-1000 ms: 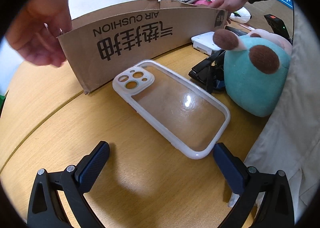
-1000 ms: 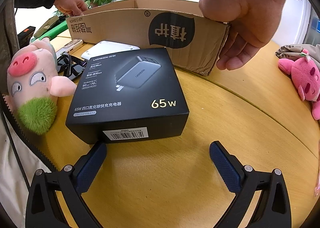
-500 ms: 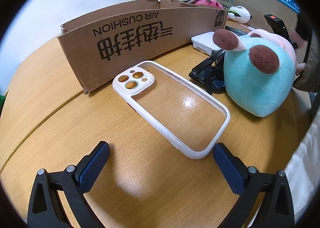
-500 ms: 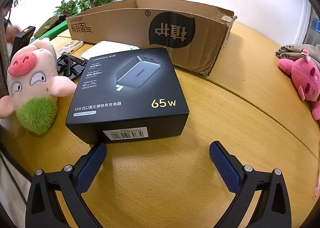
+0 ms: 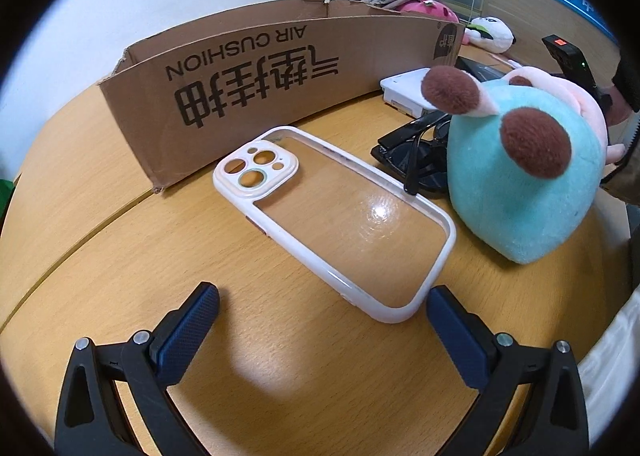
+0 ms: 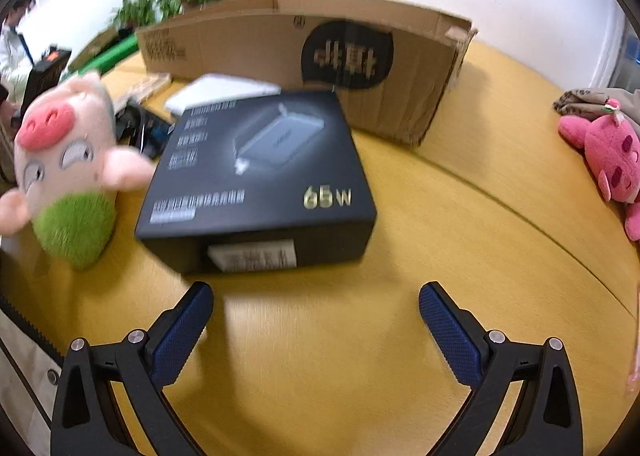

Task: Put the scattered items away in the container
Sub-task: 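Move both grippers over the teal-and-pink plush pig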

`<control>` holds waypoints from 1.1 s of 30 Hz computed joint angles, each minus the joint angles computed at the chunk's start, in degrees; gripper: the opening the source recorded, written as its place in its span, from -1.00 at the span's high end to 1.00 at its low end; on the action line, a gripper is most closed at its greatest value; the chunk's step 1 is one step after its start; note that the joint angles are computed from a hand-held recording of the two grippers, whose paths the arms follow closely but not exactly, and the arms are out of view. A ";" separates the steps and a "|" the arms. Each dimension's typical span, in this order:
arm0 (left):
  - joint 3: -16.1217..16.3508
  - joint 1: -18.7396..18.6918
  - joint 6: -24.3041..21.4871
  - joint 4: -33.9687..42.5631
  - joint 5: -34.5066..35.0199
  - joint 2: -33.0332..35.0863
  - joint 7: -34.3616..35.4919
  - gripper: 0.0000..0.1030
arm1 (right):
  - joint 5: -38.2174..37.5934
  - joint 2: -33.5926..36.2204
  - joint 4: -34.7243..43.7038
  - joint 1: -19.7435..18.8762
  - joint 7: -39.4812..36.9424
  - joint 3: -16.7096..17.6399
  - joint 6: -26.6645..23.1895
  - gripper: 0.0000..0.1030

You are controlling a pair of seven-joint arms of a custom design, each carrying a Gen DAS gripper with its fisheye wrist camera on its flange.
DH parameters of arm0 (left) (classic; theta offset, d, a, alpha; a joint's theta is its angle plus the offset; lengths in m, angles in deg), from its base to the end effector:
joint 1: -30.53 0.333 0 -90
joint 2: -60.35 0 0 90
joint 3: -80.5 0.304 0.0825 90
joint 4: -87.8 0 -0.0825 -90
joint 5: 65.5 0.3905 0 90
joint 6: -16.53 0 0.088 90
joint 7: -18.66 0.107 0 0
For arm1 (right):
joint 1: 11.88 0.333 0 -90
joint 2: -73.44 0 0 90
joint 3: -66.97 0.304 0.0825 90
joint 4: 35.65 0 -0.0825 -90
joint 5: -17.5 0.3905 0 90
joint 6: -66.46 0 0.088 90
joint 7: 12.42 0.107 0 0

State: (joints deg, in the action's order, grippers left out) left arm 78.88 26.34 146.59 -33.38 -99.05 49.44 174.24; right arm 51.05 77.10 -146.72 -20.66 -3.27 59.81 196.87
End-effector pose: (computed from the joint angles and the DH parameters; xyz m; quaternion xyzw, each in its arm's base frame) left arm 0.5346 -0.0692 0.5222 -0.2955 0.9080 -0.2814 0.0948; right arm 0.5869 -0.1523 0.4673 -0.8932 0.3572 -0.1454 0.2313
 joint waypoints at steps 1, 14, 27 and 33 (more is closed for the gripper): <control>0.14 0.09 -0.23 0.03 -0.03 -0.05 0.19 -1.00 | -3.19 -0.17 0.31 0.10 2.18 -0.22 -0.84 -1.00; -1.50 2.90 -24.65 9.33 24.99 0.11 -23.15 -0.99 | -26.75 -8.87 0.48 1.28 26.83 -0.59 -9.38 -0.99; -1.99 3.97 -18.60 37.94 19.00 2.54 -42.06 -0.99 | -16.90 -27.48 -3.52 10.68 29.94 4.45 1.26 -0.99; -3.89 1.15 -22.73 52.73 13.94 8.10 -43.44 -0.99 | -15.46 -28.21 1.20 12.79 38.51 4.66 -0.50 -0.99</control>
State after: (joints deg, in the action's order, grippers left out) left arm 75.00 27.49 123.86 19.35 -85.11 57.54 130.81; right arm 35.59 48.89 -145.53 -7.87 35.24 64.47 196.37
